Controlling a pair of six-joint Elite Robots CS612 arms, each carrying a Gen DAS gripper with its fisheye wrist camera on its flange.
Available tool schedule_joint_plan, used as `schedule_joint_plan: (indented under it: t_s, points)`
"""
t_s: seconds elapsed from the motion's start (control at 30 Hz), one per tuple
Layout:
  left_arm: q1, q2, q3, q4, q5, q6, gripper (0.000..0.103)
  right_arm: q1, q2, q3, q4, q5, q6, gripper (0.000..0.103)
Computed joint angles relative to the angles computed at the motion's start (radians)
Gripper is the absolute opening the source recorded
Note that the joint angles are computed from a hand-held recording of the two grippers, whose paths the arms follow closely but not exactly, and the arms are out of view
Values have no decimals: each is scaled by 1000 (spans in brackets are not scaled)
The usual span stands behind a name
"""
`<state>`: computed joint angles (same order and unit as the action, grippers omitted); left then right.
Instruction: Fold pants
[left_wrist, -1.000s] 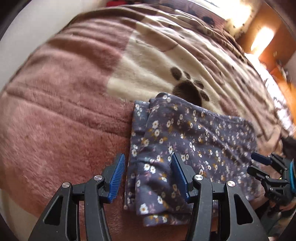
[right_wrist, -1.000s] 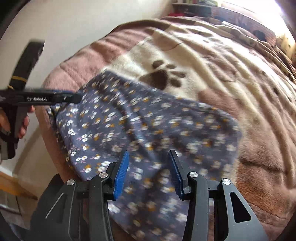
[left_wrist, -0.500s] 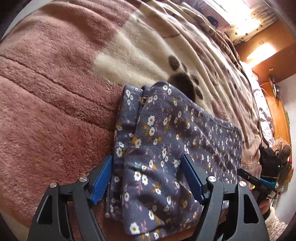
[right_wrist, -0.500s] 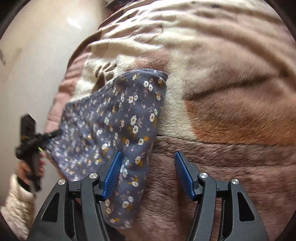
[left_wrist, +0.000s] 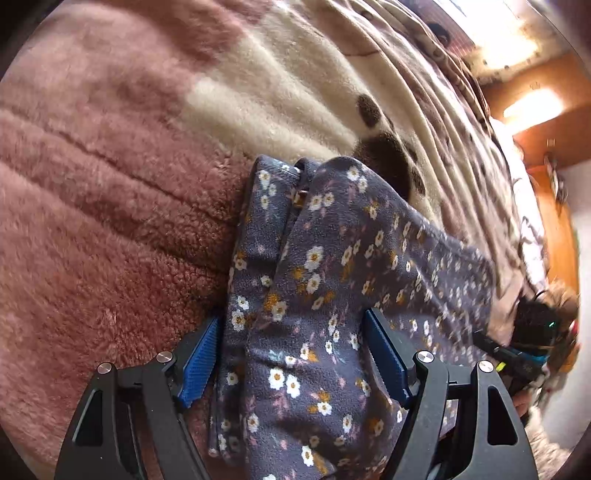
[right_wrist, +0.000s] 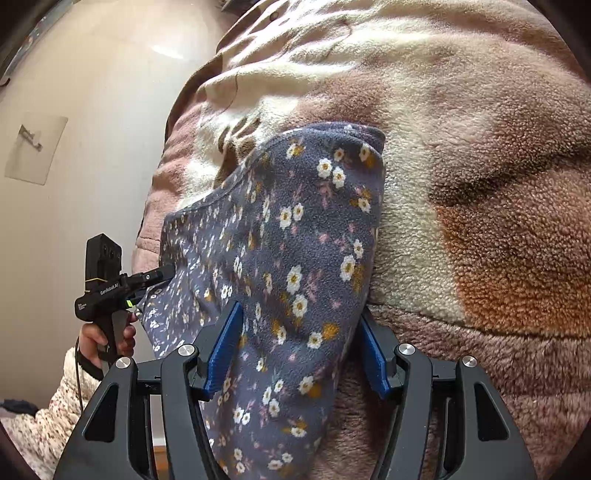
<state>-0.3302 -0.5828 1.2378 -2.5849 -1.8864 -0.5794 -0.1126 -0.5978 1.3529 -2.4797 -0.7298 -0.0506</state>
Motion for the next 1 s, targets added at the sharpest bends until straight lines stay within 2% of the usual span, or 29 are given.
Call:
schedule_joint_plan:
  t_s: [0.07,0.17,0.23,0.27,0.33,0.43,0.53,0.63,0.77,0.87,1.0]
  points:
    - [-2,0,1,-4,1,-19,73,-1,2,-5,13,-1,18,60]
    - [-16,-7,-14,57,53,17,69,-1,5,-16,37,1,35,58]
    - [-21,-10,-18,67,71,26,64,2,9,-24,37,-6,22,48]
    - [-20,-10,-17,60,65,18,58,3,10,-25,36,1,18,40]
    - [-19,-15,-4,20,50,2,46,1,12,-18,12,28,41,31]
    - [-29,-26,6,1,70,17,43,5,5,-8,-16,14,33,25]
    - [-34,-31,8,-20,73,8,42,0,-2,2,-47,43,47,22]
    - [-34,-39,17,-86,57,-8,41,-5,-14,9,-77,74,39,21]
    - [-40,-44,8,-127,54,23,41,-10,-28,13,-120,99,40,19]
    - [-46,-34,-21,-145,46,29,41,-17,-35,9,-174,106,58,17]
    - [-48,-17,-58,-157,30,17,41,-27,-39,-12,-192,89,65,17]
